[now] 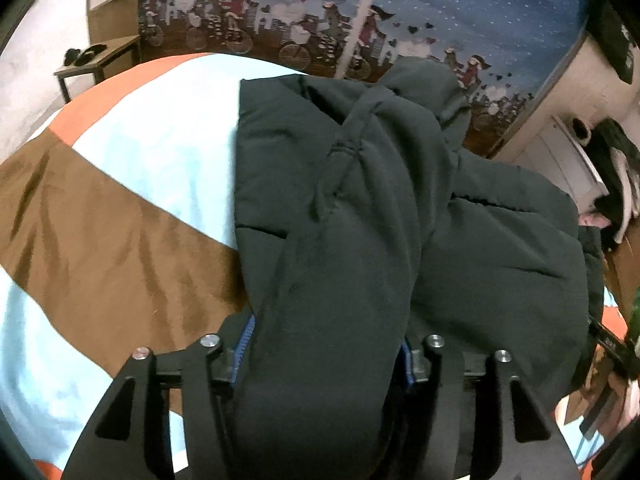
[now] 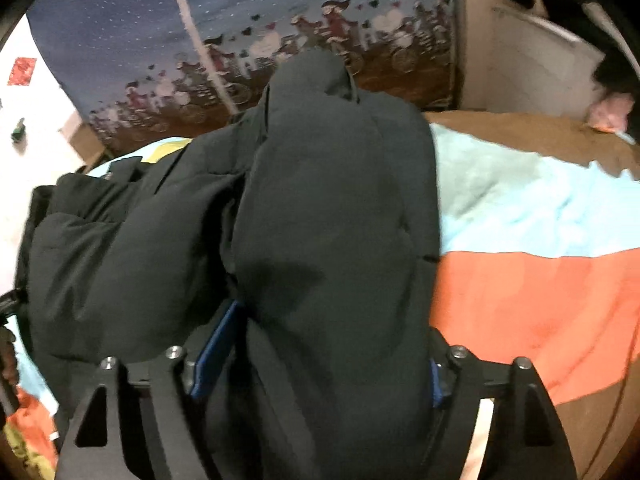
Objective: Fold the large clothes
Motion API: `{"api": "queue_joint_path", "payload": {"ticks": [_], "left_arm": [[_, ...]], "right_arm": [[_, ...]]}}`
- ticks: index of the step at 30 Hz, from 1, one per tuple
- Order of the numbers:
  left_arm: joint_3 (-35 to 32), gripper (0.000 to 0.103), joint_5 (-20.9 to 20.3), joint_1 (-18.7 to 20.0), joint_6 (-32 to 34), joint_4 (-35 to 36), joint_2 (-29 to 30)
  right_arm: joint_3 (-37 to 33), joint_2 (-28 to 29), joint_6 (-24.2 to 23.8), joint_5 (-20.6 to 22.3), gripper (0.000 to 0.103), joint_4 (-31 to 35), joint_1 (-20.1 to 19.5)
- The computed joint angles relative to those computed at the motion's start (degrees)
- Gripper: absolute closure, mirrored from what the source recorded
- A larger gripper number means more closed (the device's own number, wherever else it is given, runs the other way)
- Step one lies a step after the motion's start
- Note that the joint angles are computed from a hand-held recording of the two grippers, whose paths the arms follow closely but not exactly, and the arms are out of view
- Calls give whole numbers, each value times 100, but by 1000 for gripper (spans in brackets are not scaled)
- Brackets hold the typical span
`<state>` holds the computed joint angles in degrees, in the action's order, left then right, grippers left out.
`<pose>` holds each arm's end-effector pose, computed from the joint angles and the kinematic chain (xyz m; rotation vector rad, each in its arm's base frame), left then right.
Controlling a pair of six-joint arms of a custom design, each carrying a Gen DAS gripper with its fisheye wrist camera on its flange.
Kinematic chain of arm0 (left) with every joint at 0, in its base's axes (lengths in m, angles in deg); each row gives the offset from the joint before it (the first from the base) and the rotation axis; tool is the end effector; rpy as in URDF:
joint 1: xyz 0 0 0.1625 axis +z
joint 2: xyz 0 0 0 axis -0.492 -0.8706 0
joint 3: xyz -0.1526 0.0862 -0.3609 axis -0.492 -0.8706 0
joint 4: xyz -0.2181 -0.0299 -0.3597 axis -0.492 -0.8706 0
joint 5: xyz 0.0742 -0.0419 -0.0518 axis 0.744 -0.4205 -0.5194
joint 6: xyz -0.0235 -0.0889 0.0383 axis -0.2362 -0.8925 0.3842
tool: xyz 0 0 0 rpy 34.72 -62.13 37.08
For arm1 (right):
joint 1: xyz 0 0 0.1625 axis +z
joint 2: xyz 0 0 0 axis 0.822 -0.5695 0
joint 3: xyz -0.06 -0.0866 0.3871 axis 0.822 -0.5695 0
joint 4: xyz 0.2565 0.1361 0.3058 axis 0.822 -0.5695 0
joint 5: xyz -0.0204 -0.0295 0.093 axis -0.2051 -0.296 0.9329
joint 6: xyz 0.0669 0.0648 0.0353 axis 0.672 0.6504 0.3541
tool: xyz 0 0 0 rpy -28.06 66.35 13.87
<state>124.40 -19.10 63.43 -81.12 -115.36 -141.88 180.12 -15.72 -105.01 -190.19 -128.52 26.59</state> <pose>-0.2487 -0.4119 0.1681 -0.0242 2.4426 -0.6851 0.0320 -0.4708 0.3147 0.3647 -2.5389 0.5607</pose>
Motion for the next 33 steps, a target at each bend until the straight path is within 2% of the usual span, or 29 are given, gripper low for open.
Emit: {"api": "queue_joint_path", "payload": {"ticks": [5, 12, 19, 25, 33], "left_arm": [[1, 45, 308, -194, -359, 383, -12], [102, 42, 749, -619, -712, 771, -56], [8, 42, 860, -770, -976, 1094, 86], [59, 42, 1080, -934, -1162, 1255, 18], [83, 42, 1100, -1133, -1181, 1149, 69]], "right_arm": [[183, -70, -26, -184, 20, -424, 34], [356, -188, 2, -12, 13, -835, 63], [556, -279, -233, 237, 6, -1262, 117], [655, -348, -156, 500, 2, -1463, 59], [748, -451, -291, 704, 0, -1652, 76]]}}
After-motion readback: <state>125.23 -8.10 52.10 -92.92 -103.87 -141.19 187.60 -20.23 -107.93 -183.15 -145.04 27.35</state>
